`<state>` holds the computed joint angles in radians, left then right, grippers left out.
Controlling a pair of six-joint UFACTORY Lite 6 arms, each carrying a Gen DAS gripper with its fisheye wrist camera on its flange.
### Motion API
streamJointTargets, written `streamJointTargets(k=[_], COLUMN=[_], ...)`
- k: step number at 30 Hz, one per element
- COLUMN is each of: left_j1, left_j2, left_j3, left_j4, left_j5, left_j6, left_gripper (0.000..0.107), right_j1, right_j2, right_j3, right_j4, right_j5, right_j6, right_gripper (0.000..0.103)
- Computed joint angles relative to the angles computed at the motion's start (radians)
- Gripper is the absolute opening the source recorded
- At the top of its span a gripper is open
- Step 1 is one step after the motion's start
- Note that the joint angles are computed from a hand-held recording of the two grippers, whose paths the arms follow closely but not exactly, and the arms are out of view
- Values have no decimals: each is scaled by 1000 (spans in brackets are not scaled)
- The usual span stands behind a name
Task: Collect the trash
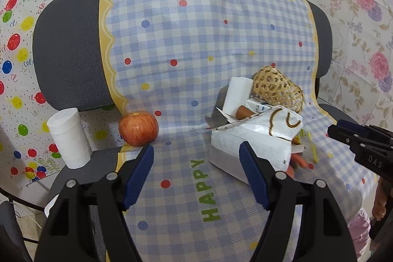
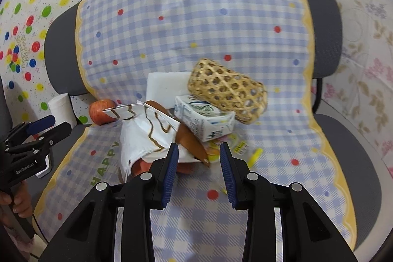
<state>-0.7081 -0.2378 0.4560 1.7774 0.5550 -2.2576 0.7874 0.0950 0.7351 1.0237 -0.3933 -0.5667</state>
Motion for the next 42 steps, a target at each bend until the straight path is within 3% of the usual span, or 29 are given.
streamJointTargets(k=[4,12,13,14,15,17,20,24,28,37,42], left_j1=[75,102,103,104,105,103,100,96,86,39,63], left_j2=[57,63,60,52,41,14,-29,-107,-186,-337,-371], left_j3=[31,29,26,19,11,-8,-36,-82,-136,-237,-263], left_j4=[110,150,150,145,136,109,72,-9,-72,-196,-209], left_j5=[-42,-60,-61,-60,-59,-52,-42,-31,-17,44,22], left_j6=[-88,-115,-115,-111,-104,-84,-61,-7,42,124,157], left_gripper=[70,70,70,70,70,70,70,70,70,70,70], right_j1=[-31,-115,-117,-115,-110,-78,22,135,229,247,230], right_j2=[88,259,270,275,271,241,181,177,161,-82,-138], right_j3=[86,274,288,299,298,274,227,215,190,-34,-102], right_j4=[-117,-483,-507,-518,-513,-438,-245,-191,27,147,163], right_j5=[40,149,158,169,172,157,123,154,146,24,-38], right_j6=[70,348,365,369,361,278,48,-59,-299,-297,-238], right_gripper=[44,43,38,18,11,6,5,9,47,47,47])
